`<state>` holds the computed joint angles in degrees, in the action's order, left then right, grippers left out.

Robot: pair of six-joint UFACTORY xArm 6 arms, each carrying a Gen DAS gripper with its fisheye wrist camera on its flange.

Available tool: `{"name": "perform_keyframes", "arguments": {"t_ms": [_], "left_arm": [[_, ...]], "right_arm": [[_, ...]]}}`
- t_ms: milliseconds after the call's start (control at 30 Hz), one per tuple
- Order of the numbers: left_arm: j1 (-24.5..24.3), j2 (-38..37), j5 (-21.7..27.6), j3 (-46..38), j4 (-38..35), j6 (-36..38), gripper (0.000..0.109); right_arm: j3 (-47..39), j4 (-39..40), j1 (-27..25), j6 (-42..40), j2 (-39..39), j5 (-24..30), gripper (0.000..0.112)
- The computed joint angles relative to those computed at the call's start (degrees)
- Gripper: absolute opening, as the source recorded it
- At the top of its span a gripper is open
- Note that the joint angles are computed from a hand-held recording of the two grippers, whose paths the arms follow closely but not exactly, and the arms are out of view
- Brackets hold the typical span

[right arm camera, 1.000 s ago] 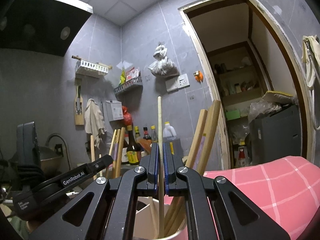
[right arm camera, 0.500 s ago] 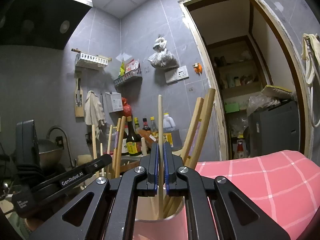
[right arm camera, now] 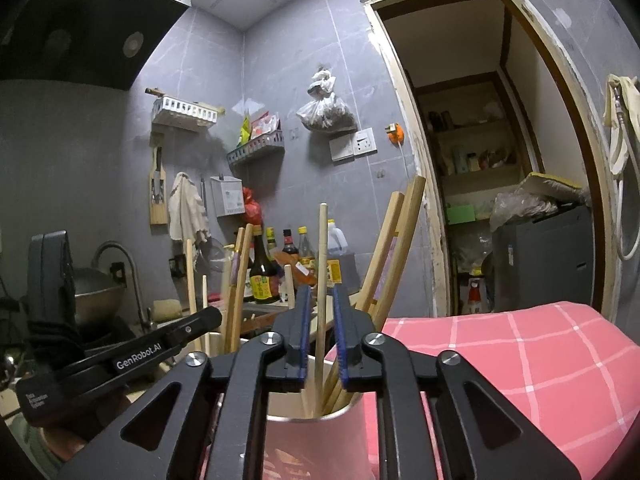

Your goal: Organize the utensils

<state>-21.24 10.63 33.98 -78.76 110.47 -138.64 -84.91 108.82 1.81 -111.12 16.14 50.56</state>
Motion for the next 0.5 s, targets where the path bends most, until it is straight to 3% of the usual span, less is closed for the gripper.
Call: {"name": "perform_keyframes", "arguments": {"t_ms": [33,200,300,400,500], "left_arm": [[-0.1,-0.08,0.12,0.09,-0.03,0.07,0.005],[-0.76,-0.95,1.04,0.9,-0.01,0.17,0.018],[-1.65,-1.77,2.4,1.64,-0.35,1.04,0.019],[-3.01,-2.72,4.59,2.43,-1.88,3.39,0.033],[-4.29,-3.7,6.49,3.29,-3.51,5.62,0.036]], "right_arm": [[0.28,0.17,-0.1,-0.23,-0.19,0.13,0.023],[2.08,1.43,-0.79,-2.11,-1.61,0.75,0.024],[3.27,2.58,-1.32,-3.31,-2.67,0.89,0.024],[4.35,3.49,-2.19,-3.8,-3.82,1.26,0.032],[5.45,3.88,-3.3,-3.39,-5.0,1.36,0.043]]}}
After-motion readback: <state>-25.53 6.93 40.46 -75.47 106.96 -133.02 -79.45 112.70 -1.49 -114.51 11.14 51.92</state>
